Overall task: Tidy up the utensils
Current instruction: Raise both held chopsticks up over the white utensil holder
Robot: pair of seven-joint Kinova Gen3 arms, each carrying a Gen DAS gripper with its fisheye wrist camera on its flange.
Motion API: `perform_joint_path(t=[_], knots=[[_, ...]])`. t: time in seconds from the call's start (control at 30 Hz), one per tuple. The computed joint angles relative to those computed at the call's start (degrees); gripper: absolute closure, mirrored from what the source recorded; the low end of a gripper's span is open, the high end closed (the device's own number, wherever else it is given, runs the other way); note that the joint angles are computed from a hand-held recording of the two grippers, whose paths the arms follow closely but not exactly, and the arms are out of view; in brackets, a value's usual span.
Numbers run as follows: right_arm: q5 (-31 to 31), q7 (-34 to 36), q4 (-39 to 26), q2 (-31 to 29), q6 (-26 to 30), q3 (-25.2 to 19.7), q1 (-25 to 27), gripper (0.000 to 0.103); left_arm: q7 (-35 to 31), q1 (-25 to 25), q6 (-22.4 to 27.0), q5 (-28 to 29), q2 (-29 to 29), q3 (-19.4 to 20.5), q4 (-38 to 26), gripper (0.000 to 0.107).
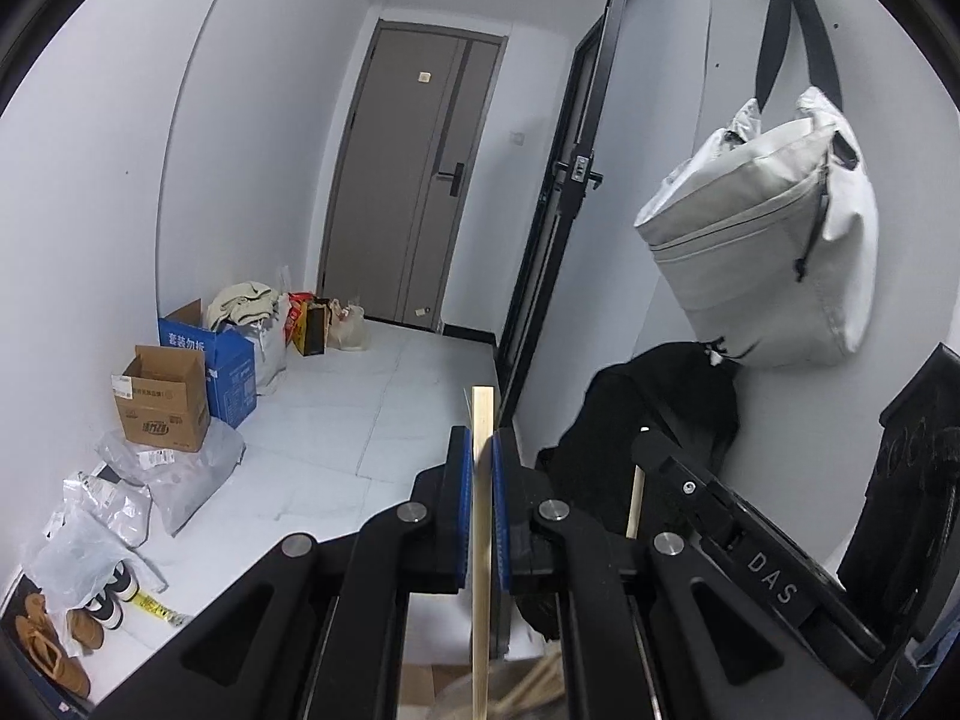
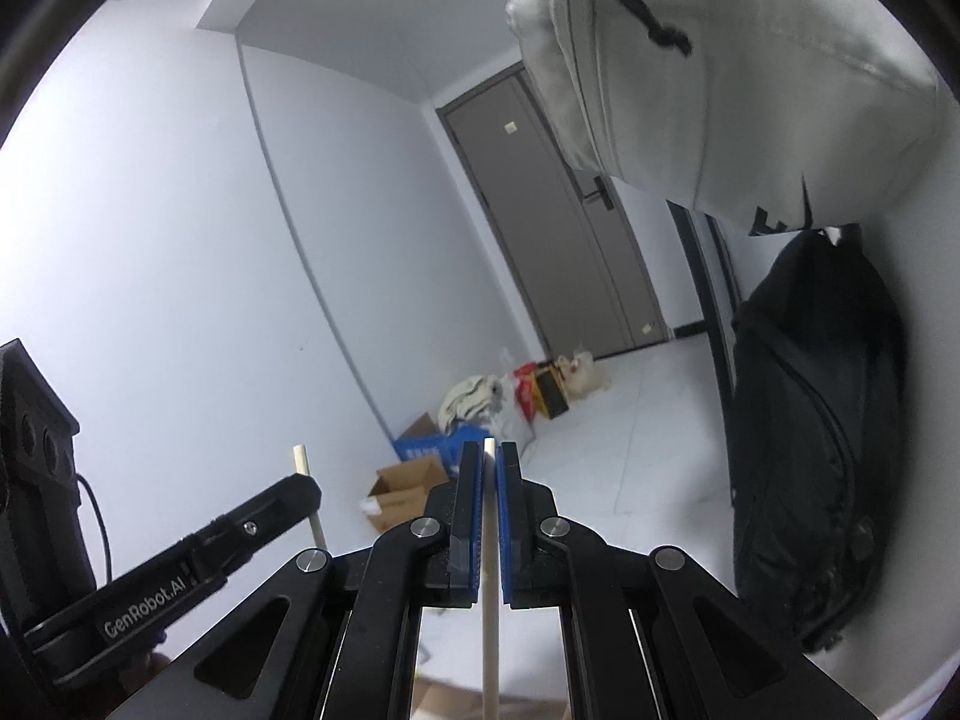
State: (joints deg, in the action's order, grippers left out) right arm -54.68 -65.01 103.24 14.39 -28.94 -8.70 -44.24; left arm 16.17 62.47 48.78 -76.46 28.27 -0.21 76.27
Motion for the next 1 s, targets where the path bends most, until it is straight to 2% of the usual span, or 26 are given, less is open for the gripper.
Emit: perform_joint_path(t=[0.13, 0.37, 0.73, 1.0], knots=[[3.16, -3.71, -0.82, 3.27, -3.34, -0.03, 0.32, 0.099, 4.42, -0.21, -1.44, -3.16, 0.65, -0.88, 1.61, 0.105], [2.3, -3.46, -3.26, 7.7, -6.72, 1.28, -1.1, 0.099, 11.27, -1.71, -5.47, -8.16, -0.05, -0.26, 5.75, 0.105], [1.1, 1.07, -2.71, 11.68, -18.11, 0.19, -4.99, 0.099, 14.19, -3.72, -7.09, -14.05, 1.12, 1.82, 6.81, 0.105], [2.96, 1.34, -0.95, 11.07, -19.88, -1.24, -4.33, 0.099, 15.06, -4.2, -6.33, -16.19, 1.2, 2.85, 7.78, 0.105]])
